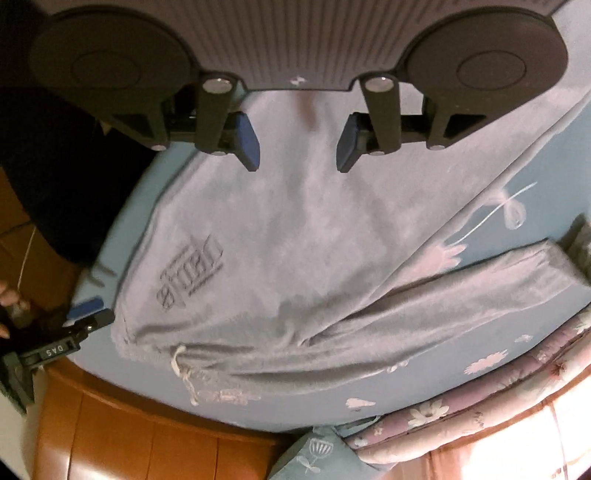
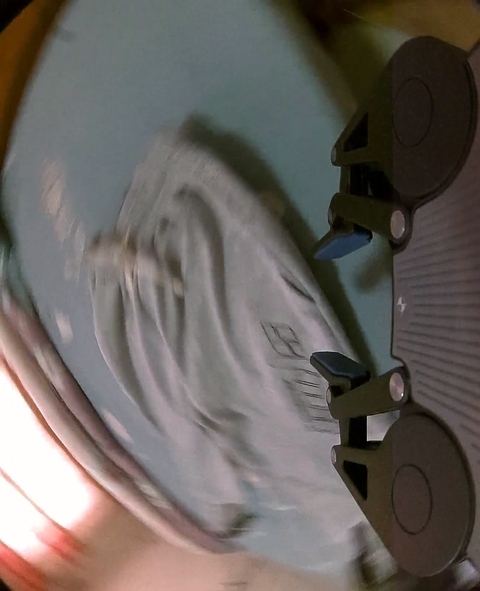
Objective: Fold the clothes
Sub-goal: 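Open the left gripper while the right gripper keeps holding the waistband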
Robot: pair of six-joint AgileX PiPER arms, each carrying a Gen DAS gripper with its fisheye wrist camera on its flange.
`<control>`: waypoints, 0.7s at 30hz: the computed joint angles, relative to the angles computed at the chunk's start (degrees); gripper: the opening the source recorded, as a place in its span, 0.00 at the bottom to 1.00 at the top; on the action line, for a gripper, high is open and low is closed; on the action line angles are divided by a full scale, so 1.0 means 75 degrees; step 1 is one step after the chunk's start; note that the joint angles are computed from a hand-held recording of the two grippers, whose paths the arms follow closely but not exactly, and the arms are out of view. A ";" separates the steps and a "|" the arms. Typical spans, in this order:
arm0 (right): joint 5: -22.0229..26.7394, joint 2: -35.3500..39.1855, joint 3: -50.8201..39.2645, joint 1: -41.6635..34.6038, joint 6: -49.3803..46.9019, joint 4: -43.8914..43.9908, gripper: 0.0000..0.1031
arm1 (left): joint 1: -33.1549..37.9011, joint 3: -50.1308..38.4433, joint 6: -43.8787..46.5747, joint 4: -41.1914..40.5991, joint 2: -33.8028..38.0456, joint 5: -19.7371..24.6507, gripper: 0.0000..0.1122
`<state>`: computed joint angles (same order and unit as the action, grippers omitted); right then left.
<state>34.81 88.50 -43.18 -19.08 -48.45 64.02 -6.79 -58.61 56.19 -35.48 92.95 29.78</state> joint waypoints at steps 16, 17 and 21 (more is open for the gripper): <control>-0.1729 0.0634 0.0363 0.0208 -0.0904 0.1611 0.07 | -0.1084 -0.0974 -0.1462 -0.0084 0.1646 0.0286 0.48; -0.1780 0.0616 0.0384 0.0163 -0.0679 0.1299 0.07 | -0.1071 -0.0974 -0.1511 0.0063 0.1588 0.0440 0.48; -0.1617 0.0369 0.0506 -0.0174 -0.0945 0.1601 0.17 | -0.1043 -0.0922 -0.1716 0.0500 0.1282 0.0596 0.49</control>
